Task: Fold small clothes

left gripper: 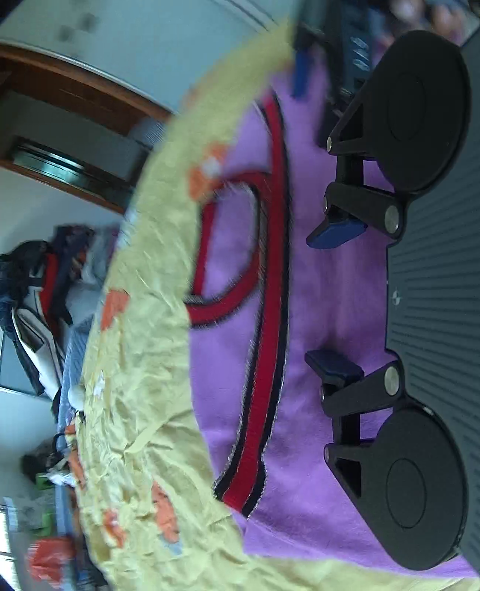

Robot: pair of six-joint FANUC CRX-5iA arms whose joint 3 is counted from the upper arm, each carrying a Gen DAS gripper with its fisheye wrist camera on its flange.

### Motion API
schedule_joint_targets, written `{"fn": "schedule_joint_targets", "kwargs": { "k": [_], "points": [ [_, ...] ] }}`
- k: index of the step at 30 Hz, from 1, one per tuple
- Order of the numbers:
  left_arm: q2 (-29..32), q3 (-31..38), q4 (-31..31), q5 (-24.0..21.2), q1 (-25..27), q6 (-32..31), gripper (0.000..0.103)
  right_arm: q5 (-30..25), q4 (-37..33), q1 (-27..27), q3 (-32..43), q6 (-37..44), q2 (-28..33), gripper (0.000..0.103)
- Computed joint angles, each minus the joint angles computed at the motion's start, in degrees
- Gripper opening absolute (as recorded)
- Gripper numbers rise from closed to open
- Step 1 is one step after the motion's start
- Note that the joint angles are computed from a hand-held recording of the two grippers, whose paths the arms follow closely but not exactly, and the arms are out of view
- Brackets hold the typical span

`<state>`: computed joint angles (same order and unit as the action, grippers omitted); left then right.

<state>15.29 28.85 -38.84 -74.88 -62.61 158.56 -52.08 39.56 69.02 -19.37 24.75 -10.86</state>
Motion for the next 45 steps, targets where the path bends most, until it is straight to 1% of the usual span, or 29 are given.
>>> {"fn": "schedule_joint_targets", "kwargs": {
  "k": [1,2,4,5,8,9,11,13,15,16,17,19,22,23,26,27,29,31,32,33,34,35,36,37,40,42,43,44,45],
  "points": [
    [1.1,1.1,-2.1,-2.0,-0.6,-1.6,0.063,-1.6,0.7,-0.6,1.1,0.4,2.1,0.103],
    [1.7,1.8,-3.3,-3.7,-0.7,-2.5,0.064,-0.1,1.7,-2.0,0.7,-0.4,2.6,0.103],
    [0.6,0.5,-3.1,-3.5,0.0,-1.3,0.064,-0.4,-2.3,-5.2,4.2,0.7,4.5,0.103],
    [0.4,0.6,-3.1,-4.6,0.2,-1.1,0.064,-1.6,-2.0,-6.0,5.2,1.1,5.4,0.103],
    [-3.0,-1.8,-2.5,-5.7,0.2,4.0,0.062,-3.3,-3.1,-7.0,6.0,1.6,4.6,0.103],
    [-4.3,-2.7,-3.6,-6.4,-0.9,6.4,0.063,-5.1,0.5,-5.4,4.3,-1.2,2.9,0.103],
    [-7.9,-5.7,-5.4,-4.9,-3.9,10.0,0.068,-4.5,5.1,-1.8,-1.6,-4.8,-3.1,0.103],
    [-9.2,-7.4,-5.0,-3.6,-6.6,9.2,0.072,-4.8,4.5,2.9,-4.9,-5.2,-7.7,0.103],
    [-8.5,-7.8,-3.1,-3.6,-8.4,7.7,0.072,-9.5,4.7,8.2,-5.8,-7.7,-8.4,0.103],
    [-7.9,-7.7,-1.7,-4.1,-8.8,7.1,0.072,-9.0,4.3,9.8,-6.3,-8.0,-8.9,0.103],
    [-7.2,-7.6,-1.5,-4.8,-9.8,6.5,0.072,-9.8,3.6,11.5,-6.4,-8.1,-8.6,0.103],
    [-4.3,-4.6,-5.3,-11.2,-13.7,2.2,0.073,-14.4,3.3,14.7,-5.8,-7.5,-6.6,0.103],
    [-4.6,-5.2,-7.0,-14.4,-17.1,2.1,0.076,-13.4,6.0,19.1,-12.5,-14.2,-11.9,0.103],
    [-5.3,-5.7,-6.6,-14.8,-17.4,2.1,0.076,-14.3,6.6,20.5,-13.8,-13.8,-13.3,0.103],
    [-4.7,-3.2,-5.7,-17.6,-17.7,0.8,0.074,-17.3,1.6,20.6,-10.7,-11.6,-14.2,0.103],
    [-4.3,-2.4,-6.4,-18.0,-18.2,1.1,0.075,-17.2,2.1,21.1,-10.7,-12.0,-14.6,0.103],
    [-5.4,-4.0,-5.5,-13.5,-17.7,2.4,0.081,-15.2,5.7,22.8,-12.5,-16.0,-15.9,0.103],
    [-3.7,-3.2,-3.3,-14.1,-16.6,0.8,0.081,-13.0,4.3,22.6,-12.3,-14.4,-15.0,0.103],
    [-3.1,-3.0,-5.3,-15.0,-17.9,-0.5,0.084,-14.5,3.4,23.0,-11.6,-12.2,-13.2,0.103],
    [-3.3,-3.4,-5.7,-15.3,-18.5,-0.5,0.086,-15.4,5.5,24.5,-12.7,-11.4,-13.4,0.103],
    [-3.9,-3.8,-4.9,-15.5,-18.4,0.3,0.086,-15.2,4.6,24.8,-13.0,-12.5,-14.3,0.103],
    [-4.4,-3.8,-4.0,-16.2,-18.4,0.1,0.085,-16.9,3.1,25.3,-12.1,-10.7,-14.3,0.103],
    [-4.6,-3.5,-3.8,-16.5,-18.7,0.1,0.079,-18.3,2.0,25.6,-11.0,-9.0,-14.1,0.103],
    [-5.1,-3.6,-4.3,-15.7,-19.2,1.0,0.078,-19.2,0.9,25.4,-9.9,-8.9,-13.7,0.103],
    [-4.6,-2.6,-6.9,-12.0,-19.9,3.0,0.079,-15.2,5.0,24.4,-11.3,-14.6,-13.8,0.103],
    [-2.0,0.0,-9.8,-11.3,-20.2,2.3,0.086,-11.1,6.1,22.4,-11.5,-16.5,-12.4,0.103],
    [-0.5,1.5,-9.7,-11.9,-19.6,1.1,0.087,-9.4,6.4,21.4,-11.5,-16.7,-11.6,0.103],
    [1.5,3.5,-8.4,-13.7,-18.5,-1.1,0.087,-9.4,5.1,20.8,-10.6,-14.9,-10.1,0.103],
    [2.9,4.4,-6.2,-15.0,-17.0,-3.0,0.091,-10.6,6.5,21.8,-11.0,-13.0,-9.4,0.103]
  ]
}}
